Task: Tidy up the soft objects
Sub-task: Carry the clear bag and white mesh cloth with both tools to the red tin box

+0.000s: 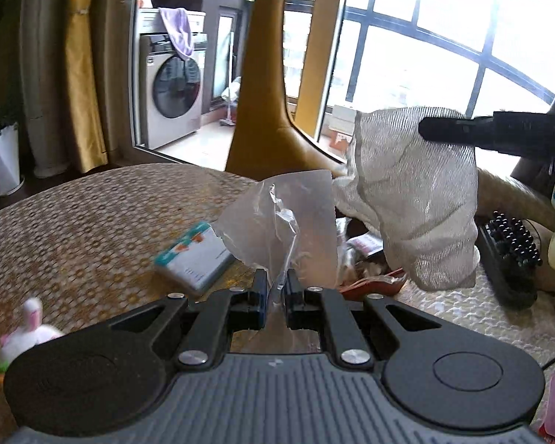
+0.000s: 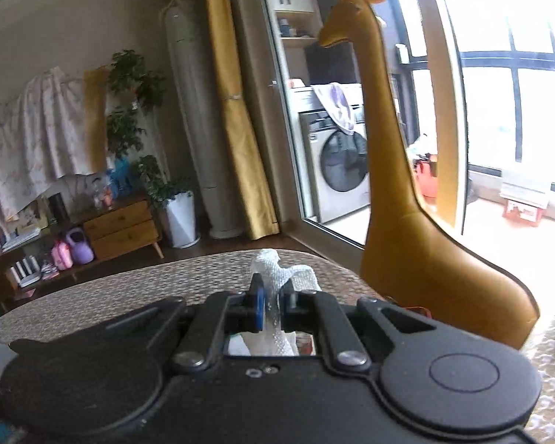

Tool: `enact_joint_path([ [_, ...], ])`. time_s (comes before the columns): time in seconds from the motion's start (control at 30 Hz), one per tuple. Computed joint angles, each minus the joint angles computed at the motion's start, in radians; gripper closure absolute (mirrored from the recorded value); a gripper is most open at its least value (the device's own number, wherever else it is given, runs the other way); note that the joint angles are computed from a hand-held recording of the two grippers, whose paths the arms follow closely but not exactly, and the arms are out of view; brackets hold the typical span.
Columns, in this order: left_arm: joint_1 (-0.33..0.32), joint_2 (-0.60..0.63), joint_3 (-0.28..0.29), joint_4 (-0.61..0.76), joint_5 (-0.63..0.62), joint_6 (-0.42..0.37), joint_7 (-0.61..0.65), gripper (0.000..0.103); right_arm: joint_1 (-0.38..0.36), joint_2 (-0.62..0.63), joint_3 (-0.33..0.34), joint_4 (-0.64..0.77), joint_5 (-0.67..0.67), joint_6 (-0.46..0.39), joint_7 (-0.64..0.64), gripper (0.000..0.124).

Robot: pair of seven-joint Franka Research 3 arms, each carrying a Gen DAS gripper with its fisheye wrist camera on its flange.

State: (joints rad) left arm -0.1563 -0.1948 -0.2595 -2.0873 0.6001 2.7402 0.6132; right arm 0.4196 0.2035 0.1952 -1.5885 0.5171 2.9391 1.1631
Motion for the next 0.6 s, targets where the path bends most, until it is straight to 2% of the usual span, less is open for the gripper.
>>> enact_joint_path([
  [0.17, -0.023, 0.138, 0.003, 0.149, -0.016, -0.020, 0.044, 0.093, -0.008, 0.031, -0.027, 0.015, -0.028, 0.009, 0.041, 0.117],
  [0.43, -0.088, 0.353, 0.042, 0.381, -0.094, -0.090, 0.106, 0.093, -0.036, 0.091, -0.044, 0.051, -0.067, -0.008, 0.084, 0.117],
  [0.6, -0.106, 0.474, 0.063, 0.508, -0.159, -0.129, 0.145, 0.093, -0.043, 0.140, -0.058, 0.080, -0.109, -0.019, 0.118, 0.117],
])
